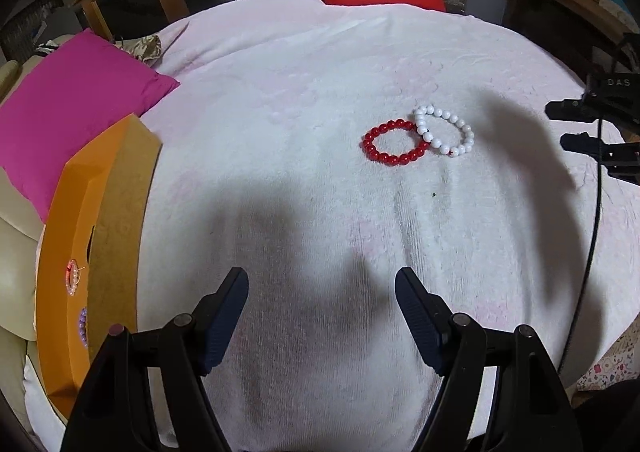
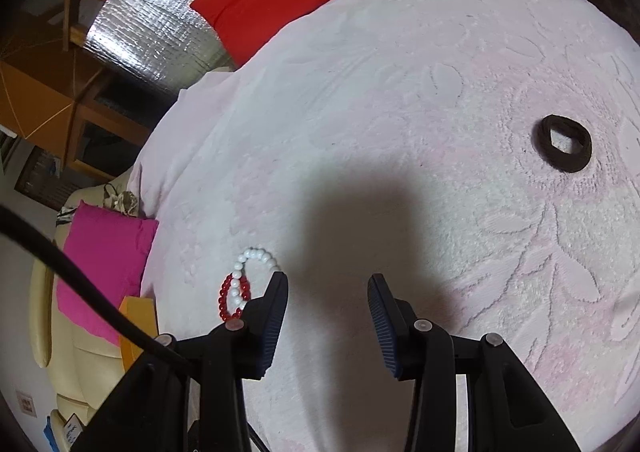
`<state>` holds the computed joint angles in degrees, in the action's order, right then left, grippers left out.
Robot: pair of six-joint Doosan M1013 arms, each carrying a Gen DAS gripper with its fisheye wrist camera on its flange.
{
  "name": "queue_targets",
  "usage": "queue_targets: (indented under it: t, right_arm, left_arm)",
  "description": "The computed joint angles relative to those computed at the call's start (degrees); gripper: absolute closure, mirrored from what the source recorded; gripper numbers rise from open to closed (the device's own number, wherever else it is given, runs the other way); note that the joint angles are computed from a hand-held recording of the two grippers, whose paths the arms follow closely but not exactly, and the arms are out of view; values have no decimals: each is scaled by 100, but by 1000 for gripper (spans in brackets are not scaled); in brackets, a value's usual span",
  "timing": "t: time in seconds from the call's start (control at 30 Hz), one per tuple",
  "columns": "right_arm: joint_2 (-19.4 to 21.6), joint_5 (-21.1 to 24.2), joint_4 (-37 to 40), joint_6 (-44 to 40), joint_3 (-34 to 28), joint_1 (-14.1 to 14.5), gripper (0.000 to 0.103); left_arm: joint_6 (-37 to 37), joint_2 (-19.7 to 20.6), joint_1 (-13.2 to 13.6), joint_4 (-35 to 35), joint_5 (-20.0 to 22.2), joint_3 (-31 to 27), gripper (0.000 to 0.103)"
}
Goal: Organize jewelry
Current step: 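Grasp the black hair tie on the cloth with the right tool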
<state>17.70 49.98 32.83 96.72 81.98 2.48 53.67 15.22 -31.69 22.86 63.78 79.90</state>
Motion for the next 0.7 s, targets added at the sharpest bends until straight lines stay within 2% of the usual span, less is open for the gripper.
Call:
queue_targets:
  t: [0.33, 0.47, 0.57, 0.7]
  right_arm:
    - [-62, -270, -432, 596, 101, -388, 58]
    - [-143, -510, -1263, 1420, 176, -579, 58]
    - [-144, -507, -1733, 1936, 189, -689, 58]
    - [-76, -465, -1984, 2279, 173, -777, 58]
  left_arm:
    - [114, 245, 35, -2, -166, -371, 27]
    - [216, 373, 73, -92, -92, -457, 27]
    - [140, 445, 103, -78, -10, -538, 27]
    - [127, 461, 131, -126, -65, -583, 27]
